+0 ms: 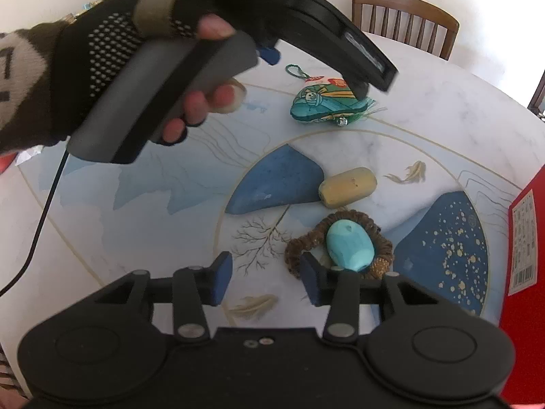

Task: Organize objects
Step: 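Move left tool to green sachet while right tool moves to bead bracelet, then close left tool on green sachet while right tool closes on bead bracelet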

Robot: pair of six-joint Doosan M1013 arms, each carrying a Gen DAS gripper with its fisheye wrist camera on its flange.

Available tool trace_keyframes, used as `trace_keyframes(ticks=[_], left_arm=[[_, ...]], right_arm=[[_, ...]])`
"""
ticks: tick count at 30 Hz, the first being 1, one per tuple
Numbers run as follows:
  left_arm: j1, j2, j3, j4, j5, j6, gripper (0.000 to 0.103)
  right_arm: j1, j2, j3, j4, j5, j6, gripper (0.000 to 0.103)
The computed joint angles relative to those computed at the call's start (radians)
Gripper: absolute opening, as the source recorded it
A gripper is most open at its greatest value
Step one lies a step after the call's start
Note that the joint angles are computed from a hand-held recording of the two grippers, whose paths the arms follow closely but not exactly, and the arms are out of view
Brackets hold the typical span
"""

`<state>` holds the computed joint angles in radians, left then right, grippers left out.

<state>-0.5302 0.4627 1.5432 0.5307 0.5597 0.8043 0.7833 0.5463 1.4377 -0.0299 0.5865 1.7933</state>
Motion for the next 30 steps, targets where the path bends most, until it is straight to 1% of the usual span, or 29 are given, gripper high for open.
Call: trace_keyframes(ticks=[4, 8, 12, 15, 17, 18, 19, 21, 24, 26, 30], left_arm=[[0.001, 0.015, -0.007, 0.004, 0.007, 0.0, 0.103], [0.004, 0.02, -0.007, -0.004, -0.007, -0.001, 0.103], [0.003, 0.024, -0.005, 0.016, -0.011, -0.013, 0.102], [0.005, 0.025, 0.0, 0.022, -0.02, -0.02, 0.101], [0.006, 0.024, 0.005, 0.027, -0.03, -0.024, 0.098], [0.008, 0.024, 0.006, 0.018, -0.035, -0.016, 0.093], [0.009, 0.024, 0.007, 0.005, -0.039, -0.002, 0.085], [0.01, 0.024, 0.006, -0.013, -0.041, 0.018, 0.075], [0.011, 0.02, 0.012, -0.017, -0.053, 0.021, 0.071], [0.007, 0.017, 0.019, 0.019, -0.055, -0.011, 0.07], [0.009, 0.009, 0.028, 0.035, -0.057, -0.04, 0.069]], right_arm=[[0.003, 0.009, -0.014, -0.038, 0.023, 0.032, 0.039], [0.008, 0.011, -0.016, -0.078, 0.025, 0.06, 0.036], [0.013, 0.016, -0.021, -0.128, 0.038, 0.11, 0.029], [0.022, 0.023, -0.031, -0.19, 0.071, 0.154, 0.023], [0.021, 0.021, -0.028, -0.191, 0.068, 0.167, 0.022], [0.022, 0.021, -0.027, -0.194, 0.068, 0.172, 0.021], [0.022, 0.021, -0.026, -0.201, 0.066, 0.179, 0.019], [0.023, 0.02, -0.024, -0.204, 0.063, 0.187, 0.015], [0.021, 0.019, -0.021, -0.202, 0.061, 0.191, 0.009], [0.018, 0.017, -0.018, -0.192, 0.056, 0.195, 0.008], [0.012, 0.007, -0.005, -0.179, 0.034, 0.2, 0.007]])
